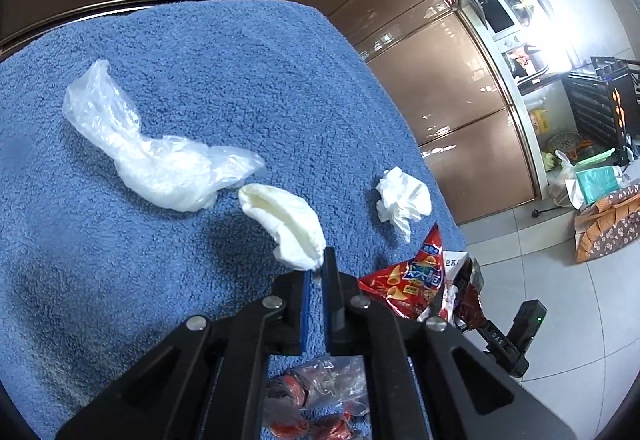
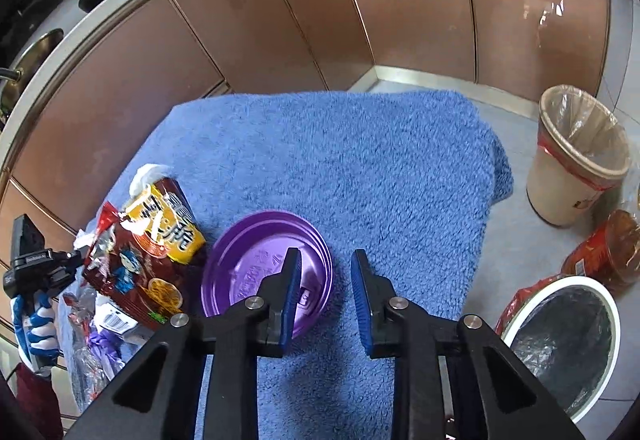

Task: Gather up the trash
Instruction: 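Carry the tissue and purple lid in both tools over the trash bin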

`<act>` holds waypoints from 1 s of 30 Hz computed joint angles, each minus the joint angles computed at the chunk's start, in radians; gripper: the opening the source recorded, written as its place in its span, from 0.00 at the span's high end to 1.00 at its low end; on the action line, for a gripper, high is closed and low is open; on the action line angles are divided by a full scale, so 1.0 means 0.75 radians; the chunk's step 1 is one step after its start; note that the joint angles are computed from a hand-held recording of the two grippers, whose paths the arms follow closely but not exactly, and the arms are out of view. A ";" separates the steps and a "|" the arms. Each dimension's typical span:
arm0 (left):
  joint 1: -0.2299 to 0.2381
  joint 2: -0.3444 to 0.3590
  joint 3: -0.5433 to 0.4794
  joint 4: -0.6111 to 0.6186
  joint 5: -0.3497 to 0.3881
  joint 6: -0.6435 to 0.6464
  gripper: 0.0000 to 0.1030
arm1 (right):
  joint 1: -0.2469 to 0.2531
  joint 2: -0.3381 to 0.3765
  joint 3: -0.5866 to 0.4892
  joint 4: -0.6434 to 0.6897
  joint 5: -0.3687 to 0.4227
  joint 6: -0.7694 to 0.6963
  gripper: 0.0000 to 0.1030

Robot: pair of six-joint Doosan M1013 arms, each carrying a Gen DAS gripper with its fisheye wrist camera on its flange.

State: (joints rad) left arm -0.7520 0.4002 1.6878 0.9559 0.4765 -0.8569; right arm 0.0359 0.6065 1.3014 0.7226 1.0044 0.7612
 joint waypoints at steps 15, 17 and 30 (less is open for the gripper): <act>-0.063 -0.040 -0.039 0.011 0.123 0.136 0.97 | 0.006 -0.050 0.051 -0.030 -0.070 -0.036 0.96; -0.079 -0.047 -0.053 0.020 0.152 0.160 0.97 | 0.002 -0.072 0.073 -0.016 -0.090 -0.055 0.96; -0.136 0.061 -0.340 -0.132 0.145 0.630 0.97 | -0.111 -0.216 0.217 0.138 -0.191 -0.156 0.96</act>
